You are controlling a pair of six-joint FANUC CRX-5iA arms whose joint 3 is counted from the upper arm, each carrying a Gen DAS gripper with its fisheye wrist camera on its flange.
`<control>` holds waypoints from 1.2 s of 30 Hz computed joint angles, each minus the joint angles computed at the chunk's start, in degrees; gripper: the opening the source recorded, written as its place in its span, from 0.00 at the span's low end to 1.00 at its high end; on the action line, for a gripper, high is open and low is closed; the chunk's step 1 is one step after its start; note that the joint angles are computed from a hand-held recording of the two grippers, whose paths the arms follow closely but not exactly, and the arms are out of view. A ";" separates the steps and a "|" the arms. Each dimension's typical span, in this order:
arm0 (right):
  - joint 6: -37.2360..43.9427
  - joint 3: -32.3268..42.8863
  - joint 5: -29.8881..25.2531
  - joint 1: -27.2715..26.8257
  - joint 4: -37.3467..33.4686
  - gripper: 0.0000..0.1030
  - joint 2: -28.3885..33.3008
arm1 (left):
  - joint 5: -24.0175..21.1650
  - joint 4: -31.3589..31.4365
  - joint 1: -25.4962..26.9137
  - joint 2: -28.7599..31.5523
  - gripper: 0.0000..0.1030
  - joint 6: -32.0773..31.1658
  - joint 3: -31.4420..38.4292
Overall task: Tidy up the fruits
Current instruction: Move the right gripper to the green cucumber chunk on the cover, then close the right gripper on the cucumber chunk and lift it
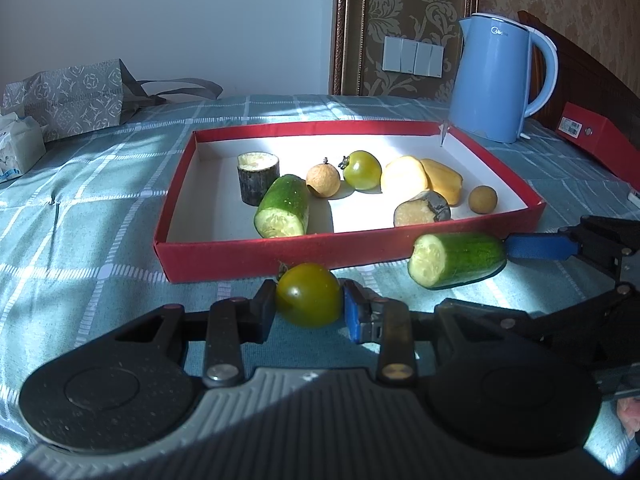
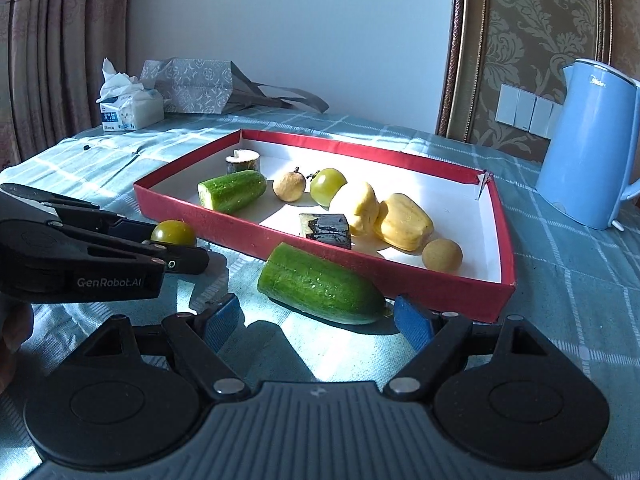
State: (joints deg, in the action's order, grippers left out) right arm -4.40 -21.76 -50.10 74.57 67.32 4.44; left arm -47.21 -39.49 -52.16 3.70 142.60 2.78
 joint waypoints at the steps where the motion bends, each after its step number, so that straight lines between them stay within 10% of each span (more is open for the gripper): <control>1: 1.30 0.30 0.94 -0.38 -1.17 0.83 0.03 | 0.10 0.14 0.10 0.00 0.31 -0.09 -0.01; 25: 16.71 0.16 10.95 0.04 -7.38 0.83 -2.32 | 3.07 4.29 2.50 -1.53 0.31 -1.25 -1.99; 36: 10.85 0.58 7.69 1.91 -2.54 0.45 -0.43 | 2.04 3.00 2.20 -1.48 0.31 0.44 -1.70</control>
